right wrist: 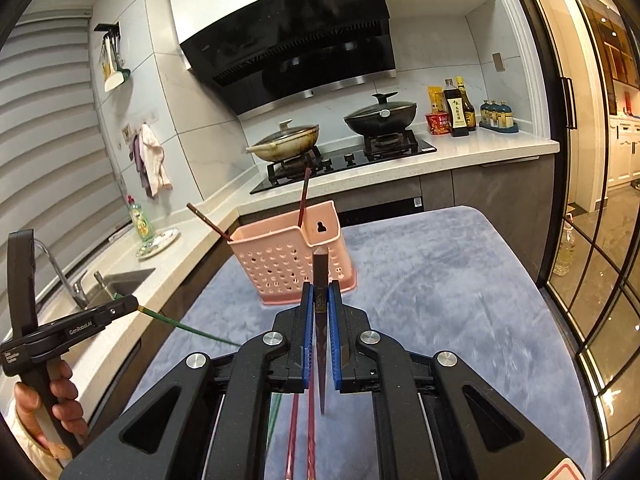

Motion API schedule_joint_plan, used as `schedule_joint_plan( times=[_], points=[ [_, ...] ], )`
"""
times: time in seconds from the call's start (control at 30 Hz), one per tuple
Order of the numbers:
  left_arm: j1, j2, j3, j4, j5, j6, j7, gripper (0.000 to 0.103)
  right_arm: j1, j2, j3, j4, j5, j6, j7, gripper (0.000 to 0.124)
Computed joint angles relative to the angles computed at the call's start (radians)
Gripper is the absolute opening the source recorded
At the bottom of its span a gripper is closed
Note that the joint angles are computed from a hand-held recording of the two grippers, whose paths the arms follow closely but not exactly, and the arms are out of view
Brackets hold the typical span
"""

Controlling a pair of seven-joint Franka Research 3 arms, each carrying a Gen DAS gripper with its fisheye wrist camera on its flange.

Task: Organize utensils
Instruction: 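Lift both held chopsticks and carry them over the pink holder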

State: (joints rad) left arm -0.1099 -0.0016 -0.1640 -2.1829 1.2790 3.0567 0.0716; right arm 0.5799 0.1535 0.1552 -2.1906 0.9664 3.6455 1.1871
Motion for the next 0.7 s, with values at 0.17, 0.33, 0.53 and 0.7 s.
schedule_joint_plan(
  times=[0.17, 0.33, 0.53, 0.7],
  points=[
    [-0.004, 0.024, 0.004, 0.055, -0.05, 0.015, 0.062, 0.007, -0.026, 0.013, -0.003, 0.033, -0.09, -0.027, 0.069, 0.007],
    [-0.024, 0.062, 0.015, 0.146, -0.069, 0.001, 0.089, 0.007, -0.056, 0.044, -0.008, 0.1, -0.204, -0.04, 0.153, 0.007],
    [-0.057, 0.116, 0.05, 0.296, 0.005, -0.026, 0.027, 0.007, -0.124, 0.111, -0.004, 0.231, -0.393, -0.051, 0.323, 0.007],
    [-0.08, 0.176, 0.085, 0.451, 0.163, -0.038, -0.141, 0.007, -0.107, 0.221, -0.051, 0.438, -0.412, -0.077, 0.335, 0.007]
  ],
)
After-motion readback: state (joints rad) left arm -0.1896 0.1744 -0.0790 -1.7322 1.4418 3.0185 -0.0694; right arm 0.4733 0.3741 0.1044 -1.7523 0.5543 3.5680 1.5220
